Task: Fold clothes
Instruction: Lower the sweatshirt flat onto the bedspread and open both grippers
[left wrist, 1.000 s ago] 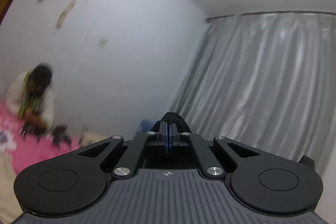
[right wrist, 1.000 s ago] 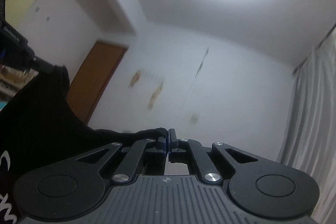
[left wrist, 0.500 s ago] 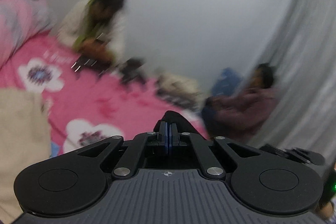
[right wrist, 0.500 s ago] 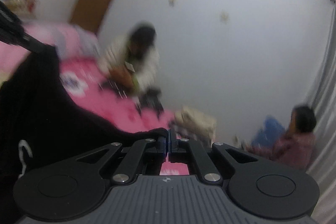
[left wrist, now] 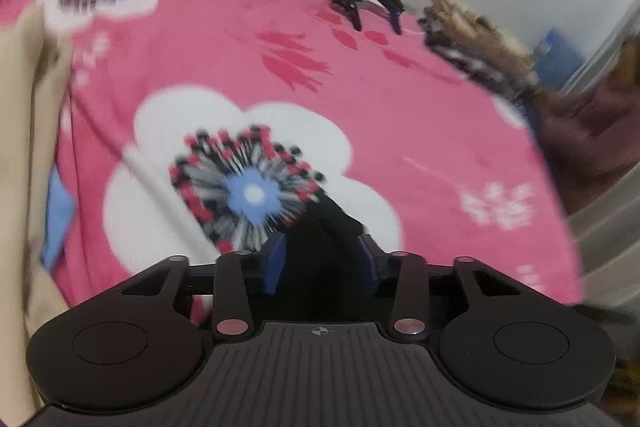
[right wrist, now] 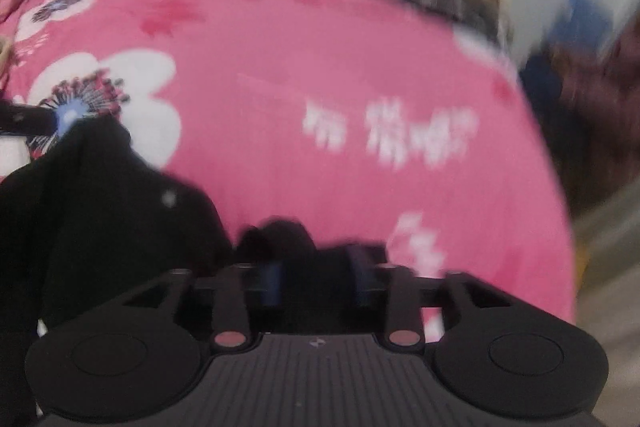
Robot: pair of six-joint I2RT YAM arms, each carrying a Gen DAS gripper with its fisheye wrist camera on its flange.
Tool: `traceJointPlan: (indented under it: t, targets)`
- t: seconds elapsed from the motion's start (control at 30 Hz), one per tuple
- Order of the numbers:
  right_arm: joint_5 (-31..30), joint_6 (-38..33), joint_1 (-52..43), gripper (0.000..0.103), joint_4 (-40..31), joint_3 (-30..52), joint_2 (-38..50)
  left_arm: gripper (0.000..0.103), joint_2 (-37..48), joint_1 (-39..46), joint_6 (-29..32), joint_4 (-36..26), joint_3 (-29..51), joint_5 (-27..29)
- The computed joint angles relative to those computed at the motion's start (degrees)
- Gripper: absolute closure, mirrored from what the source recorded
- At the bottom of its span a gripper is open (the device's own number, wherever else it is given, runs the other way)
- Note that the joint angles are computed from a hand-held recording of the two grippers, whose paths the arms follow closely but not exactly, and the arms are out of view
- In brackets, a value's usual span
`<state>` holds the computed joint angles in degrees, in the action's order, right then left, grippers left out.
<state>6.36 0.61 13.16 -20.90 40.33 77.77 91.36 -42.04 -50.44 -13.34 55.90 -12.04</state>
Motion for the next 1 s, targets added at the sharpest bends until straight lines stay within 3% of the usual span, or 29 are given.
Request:
traceJointPlan:
  t: [0.03, 0.1, 0.13, 0.23, 0.3, 0.37, 0.47, 0.5, 0.53, 0.63, 0.73, 0.77, 0.83, 0.87, 0.93, 1.0]
  targets:
    - [-1.8, 1.0, -1.7, 0.058, -0.2, -0.6, -1.2, 0.054, -4.2, 0.2, -1.3, 0.0, -2.9, 0.5]
    - [-5.3, 2.9, -5.1, 0.044, -1.2, -1.1, -3.4, 0.039, -12.9, 0.5, -4.0, -1.2, -8.2, 1.1]
    - [-6.3, 3.7, -6.6, 0.041, -2.1, -1.0, -4.5, 0.038, -16.5, 0.7, -3.5, -3.0, -9.8, 1.4]
    - [0.5, 1.0, -5.0, 0.035, -3.4, -1.3, -9.8, 0.038, -26.3, -1.3, -0.6, -16.5, -10.7, 1.6]
    - [4.8, -2.3, -2.3, 0.026, -3.3, -2.8, -13.9, 0.038, -32.8, -8.9, -0.1, -25.0, -12.3, -4.2]
    - [2.5, -2.7, -2.3, 0.025, -4.8, -3.9, -18.0, 0.038, -34.0, -20.1, -0.1, -30.8, -12.5, -11.9]
    - [-1.5, -3.6, -2.9, 0.016, -4.9, -4.5, -18.9, 0.038, -27.3, -37.0, -1.7, -35.7, -11.1, -20.5]
    - [-3.0, -4.0, -3.3, 0.007, -4.2, -4.3, -17.4, 0.038, -25.3, -40.3, -3.0, -35.6, -11.0, -21.1]
    - [-2.7, -4.3, -3.2, 0.005, -3.2, -3.8, -15.0, 0.038, -24.0, -41.8, -3.8, -34.0, -11.3, -20.6]
    - [2.9, -3.3, -1.8, 0.006, -1.0, -0.7, -5.1, 0.038, -23.8, -45.2, -8.9, -27.6, -13.8, -19.1]
    - [2.8, 2.7, -3.8, 0.006, -3.8, 3.8, 2.1, 0.038, -23.7, -45.0, -8.8, -23.6, -14.6, -17.7]
    - [-0.6, 4.1, -5.5, 0.006, -5.3, 5.4, 4.0, 0.038, -23.6, -44.4, -8.7, -23.3, -14.5, -16.5]
    - [-13.5, 5.2, -10.8, 0.006, -8.3, 7.6, 6.1, 0.038, -23.4, -45.2, -9.5, -23.9, -13.9, -17.0]
    - [-15.7, 6.9, -12.1, 0.006, -7.6, 7.1, 5.3, 0.038, -22.5, -46.2, -9.8, -24.8, -13.3, -18.6]
    - [-14.2, 12.7, -12.9, 0.006, -7.3, 6.0, 2.4, 0.038, -20.1, -48.9, -11.0, -27.0, -12.0, -21.8]
    - [-13.7, 14.5, -13.2, 0.006, -9.9, 5.6, -2.2, 0.039, -19.0, -50.0, -11.9, -25.9, -12.6, -20.9]
